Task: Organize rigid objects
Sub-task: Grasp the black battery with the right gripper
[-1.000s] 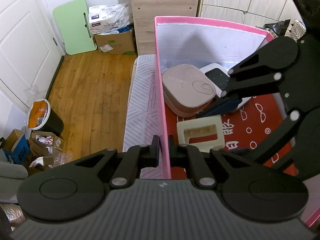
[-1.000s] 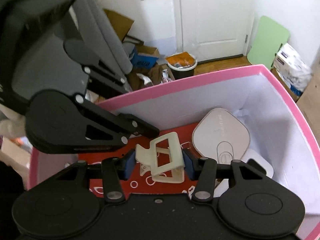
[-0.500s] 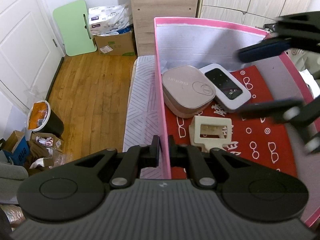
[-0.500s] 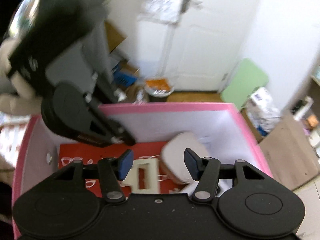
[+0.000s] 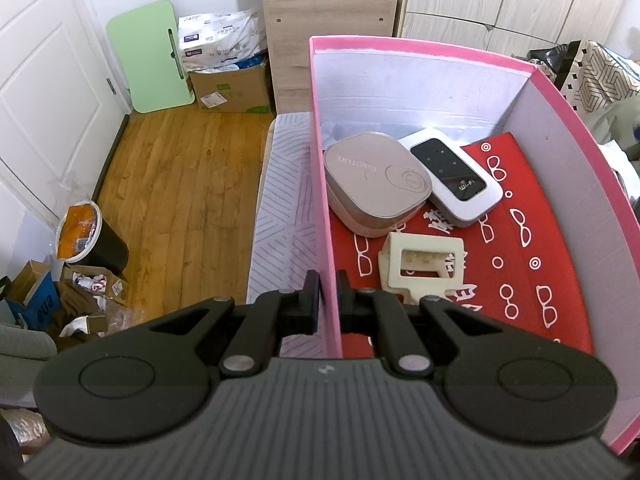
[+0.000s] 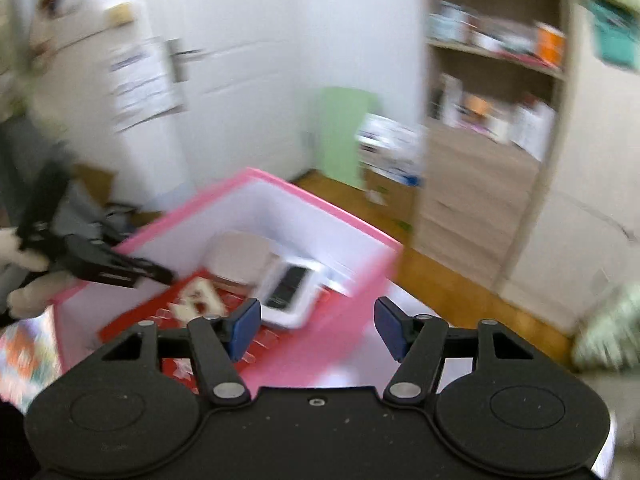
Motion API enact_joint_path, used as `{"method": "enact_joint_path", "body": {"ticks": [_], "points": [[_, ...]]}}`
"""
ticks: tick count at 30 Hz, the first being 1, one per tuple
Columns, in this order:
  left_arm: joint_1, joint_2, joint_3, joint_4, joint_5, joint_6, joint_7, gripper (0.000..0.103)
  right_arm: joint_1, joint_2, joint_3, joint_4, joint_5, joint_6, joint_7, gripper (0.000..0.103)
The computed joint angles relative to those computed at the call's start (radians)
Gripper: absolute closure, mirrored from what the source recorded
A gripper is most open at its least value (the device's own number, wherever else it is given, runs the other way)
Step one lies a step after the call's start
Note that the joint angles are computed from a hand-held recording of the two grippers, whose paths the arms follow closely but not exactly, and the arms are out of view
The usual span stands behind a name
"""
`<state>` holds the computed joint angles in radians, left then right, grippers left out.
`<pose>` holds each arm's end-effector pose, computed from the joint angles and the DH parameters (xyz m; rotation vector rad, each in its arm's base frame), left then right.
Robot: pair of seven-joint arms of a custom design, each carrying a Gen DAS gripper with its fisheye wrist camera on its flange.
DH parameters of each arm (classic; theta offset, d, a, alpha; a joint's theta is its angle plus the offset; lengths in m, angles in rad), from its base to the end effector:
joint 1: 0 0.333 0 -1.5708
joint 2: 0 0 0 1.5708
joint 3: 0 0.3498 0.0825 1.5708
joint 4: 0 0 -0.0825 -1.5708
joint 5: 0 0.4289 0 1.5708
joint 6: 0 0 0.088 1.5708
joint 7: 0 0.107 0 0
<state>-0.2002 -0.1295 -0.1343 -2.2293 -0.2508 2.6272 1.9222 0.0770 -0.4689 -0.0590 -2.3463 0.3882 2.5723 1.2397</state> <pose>0.5474 -0.1863 0.4959 -1.4230 2.4099 -0.6920 0.4854 -0.0016 0.6039 -1.7951 1.6367 -0.4456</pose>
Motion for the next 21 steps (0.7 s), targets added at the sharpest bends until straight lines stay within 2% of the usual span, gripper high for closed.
{"method": "enact_joint_path", "body": {"ticks": [4, 6, 11, 14, 15, 17, 18, 21], "points": [[0.000, 0.001, 0.001, 0.002, -0.007, -0.001, 0.004, 0.097, -0.070, -0.063, 0.011, -0.083, -0.026, -0.052, 0.149, 0.040], [0.001, 0.002, 0.000, 0.003, -0.004, -0.001, 0.005, 0.097, -0.098, -0.093, 0.032, -0.134, -0.050, -0.047, 0.218, 0.041], [0.001, 0.002, 0.002, 0.003, -0.015, -0.001, 0.009, 0.097, -0.184, -0.154, 0.148, -0.251, -0.178, 0.009, 0.484, 0.041], [0.001, 0.003, 0.004, 0.004, -0.033, -0.003, 0.013, 0.097, -0.252, -0.173, 0.240, -0.281, -0.312, 0.026, 0.639, 0.041], [0.001, 0.002, 0.005, 0.003, -0.038, -0.003, 0.016, 0.097, -0.241, -0.173, 0.233, -0.289, -0.321, 0.038, 0.653, 0.041], [0.002, 0.001, 0.005, 0.003, -0.037, -0.004, 0.019, 0.097, -0.179, -0.166, 0.168, -0.289, -0.289, 0.035, 0.639, 0.042], [0.003, 0.001, 0.005, 0.002, -0.035, -0.004, 0.021, 0.097, -0.170, -0.155, 0.161, -0.281, -0.292, 0.022, 0.644, 0.042], [0.002, 0.002, 0.006, 0.003, -0.043, -0.003, 0.030, 0.097, -0.222, -0.123, 0.225, -0.256, -0.398, -0.005, 0.738, 0.042]]}}
